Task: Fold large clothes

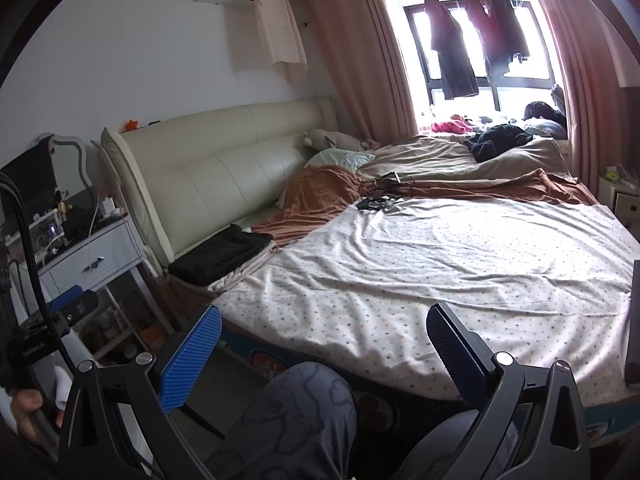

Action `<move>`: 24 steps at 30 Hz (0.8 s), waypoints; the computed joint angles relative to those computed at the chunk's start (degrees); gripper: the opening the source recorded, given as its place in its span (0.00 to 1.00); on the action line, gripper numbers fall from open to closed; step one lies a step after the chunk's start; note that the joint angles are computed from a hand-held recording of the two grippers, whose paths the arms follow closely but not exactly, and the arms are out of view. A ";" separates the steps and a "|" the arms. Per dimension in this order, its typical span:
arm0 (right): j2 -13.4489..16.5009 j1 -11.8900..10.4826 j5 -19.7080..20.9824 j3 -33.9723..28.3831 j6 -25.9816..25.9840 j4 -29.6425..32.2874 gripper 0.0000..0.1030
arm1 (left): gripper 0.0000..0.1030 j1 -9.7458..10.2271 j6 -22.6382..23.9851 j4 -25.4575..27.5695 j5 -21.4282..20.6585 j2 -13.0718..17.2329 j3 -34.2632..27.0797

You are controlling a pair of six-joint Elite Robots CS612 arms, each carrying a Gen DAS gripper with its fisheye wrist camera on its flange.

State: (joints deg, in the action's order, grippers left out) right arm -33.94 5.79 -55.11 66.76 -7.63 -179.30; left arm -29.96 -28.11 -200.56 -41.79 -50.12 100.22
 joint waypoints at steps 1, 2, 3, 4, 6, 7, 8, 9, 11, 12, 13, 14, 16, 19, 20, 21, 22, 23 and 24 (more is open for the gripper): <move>0.00 0.03 -0.07 0.04 -0.04 0.09 1.00 | 0.99 -0.01 -0.02 0.07 -0.05 -0.02 0.01; -0.03 0.06 -0.17 0.09 -0.09 0.15 1.00 | 0.99 0.00 -0.04 0.06 -0.25 -0.04 0.04; -0.07 0.07 -0.22 0.12 -0.16 0.13 1.00 | 0.99 0.07 -0.05 0.02 -0.46 -0.06 0.06; -0.03 0.06 -0.13 0.14 -0.15 0.02 1.00 | 0.99 0.05 -0.14 0.02 -0.46 -0.06 0.07; -0.03 0.06 -0.02 0.16 -0.29 -0.01 1.00 | 0.99 0.01 -0.15 -0.03 -0.29 -0.04 0.05; -0.04 0.07 -0.08 0.20 -0.28 -0.01 1.00 | 0.99 0.02 -0.24 0.05 -0.14 -0.05 0.01; -0.02 0.06 -0.03 0.19 -0.19 -0.03 1.00 | 0.99 -0.05 -0.20 -0.04 0.11 -0.02 -0.01; -0.01 0.04 0.17 0.19 -0.09 -0.07 1.00 | 0.99 -0.08 0.03 -0.37 0.13 0.03 -0.03; -0.01 0.04 0.17 0.18 -0.01 -0.04 1.00 | 0.99 -0.14 0.31 -0.66 0.19 0.02 0.01; 0.00 0.04 0.15 0.17 0.14 -0.06 1.00 | 0.99 -0.19 0.38 -0.66 0.27 0.00 0.04; -0.01 0.00 0.27 0.18 0.11 -0.03 1.00 | 0.99 -0.15 0.34 -0.77 0.15 0.03 0.03; -0.01 -0.02 0.31 0.16 0.06 0.05 1.00 | 0.99 -0.14 0.23 -0.69 0.11 0.02 0.02; -0.03 0.03 0.16 0.25 0.38 -0.01 1.00 | 0.99 -0.17 0.21 -0.82 0.03 -0.02 0.08; -0.15 0.10 0.11 0.58 0.88 -0.11 1.00 | 0.99 -0.24 0.26 -0.79 0.16 -0.08 0.15; -0.19 0.12 0.11 0.69 0.93 -0.19 1.00 | 0.99 -0.28 0.30 -0.79 0.21 -0.15 0.24; -0.25 0.15 0.06 0.84 0.99 -0.34 1.00 | 0.99 -0.32 0.25 -0.76 0.20 -0.21 0.34; -0.19 0.12 0.07 0.72 0.95 -0.25 1.00 | 0.99 -0.35 0.22 -0.79 0.18 -0.31 0.46; -0.19 0.13 0.12 0.75 0.94 -0.31 1.00 | 0.99 -0.37 0.18 -0.87 0.14 -0.41 0.58; -0.21 0.14 0.10 0.77 0.95 -0.35 1.00 | 0.99 -0.39 0.12 -0.97 0.08 -0.49 0.70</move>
State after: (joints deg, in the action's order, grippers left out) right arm -34.15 5.92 -55.01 67.53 -6.67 -179.66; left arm -30.35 -27.98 -201.53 -41.71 -50.62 100.92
